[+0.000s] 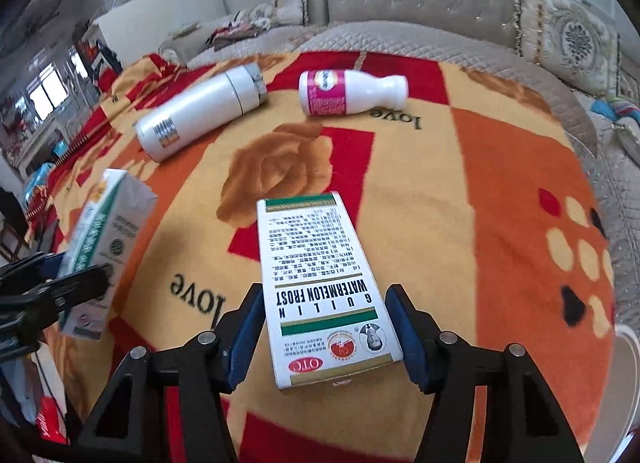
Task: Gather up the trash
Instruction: 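Carry milk carton and green-white box over the white bin and open both tools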
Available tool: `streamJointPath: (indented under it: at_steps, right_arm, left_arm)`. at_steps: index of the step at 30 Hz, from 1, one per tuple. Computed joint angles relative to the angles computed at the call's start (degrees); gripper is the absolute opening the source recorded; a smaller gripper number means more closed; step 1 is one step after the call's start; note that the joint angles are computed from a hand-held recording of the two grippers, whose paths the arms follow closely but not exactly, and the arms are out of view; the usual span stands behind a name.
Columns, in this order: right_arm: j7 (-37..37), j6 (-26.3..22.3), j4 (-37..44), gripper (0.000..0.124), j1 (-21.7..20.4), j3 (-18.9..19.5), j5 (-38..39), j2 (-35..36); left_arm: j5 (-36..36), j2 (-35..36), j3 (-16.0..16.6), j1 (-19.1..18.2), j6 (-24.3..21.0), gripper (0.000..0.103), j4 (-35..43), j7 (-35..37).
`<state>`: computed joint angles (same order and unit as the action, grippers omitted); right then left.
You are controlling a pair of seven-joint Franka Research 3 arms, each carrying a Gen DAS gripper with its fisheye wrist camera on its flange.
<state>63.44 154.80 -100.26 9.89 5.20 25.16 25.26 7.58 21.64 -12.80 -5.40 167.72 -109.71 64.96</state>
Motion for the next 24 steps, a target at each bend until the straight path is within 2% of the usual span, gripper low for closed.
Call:
streamJointPath:
  at_steps: [5,10,14,18,21,24]
  right_arm:
    - [-2.74,2.96,-6.83,0.058,-1.81,0.69,4.09,-5.1]
    - [-1.81,0.97,-10.53,0.058,-1.43,-1.3,2.19,-7.8]
    - [-0.55,-5.34,-9.92,0.058,-1.86,-2.21,1.16,-7.93]
    - [0.55,-6.11,-9.07,0.059,-1.4,-2.61,-0.01,-7.39]
    - [1.91,-5.74,-7.45,0.07,-0.59,-2.91,-1.83,-6.07]
    - [3.22,-5.85,-5.58,0.07,-0.21,-2.94,-3.2,-4.59]
  left_arm:
    - [1.2,0.58,-0.02,-1.63,0.09,0.053,1.08,-0.48]
    - [1.54,1.55,-0.85,-2.69,-1.05,0.054,2.45,0.22]
    - [1.87,2.26,-0.83,-3.62,-2.22,0.053,3.43,0.27]
    - [2.29,2.49,-0.6,-4.38,-2.79,0.054,3.87,0.03]
    - [2.69,2.6,-0.38,-4.75,-3.06,0.054,4.19,-0.14]
    - [2.71,2.63,-0.41,-4.8,-3.16,0.054,4.27,-0.26]
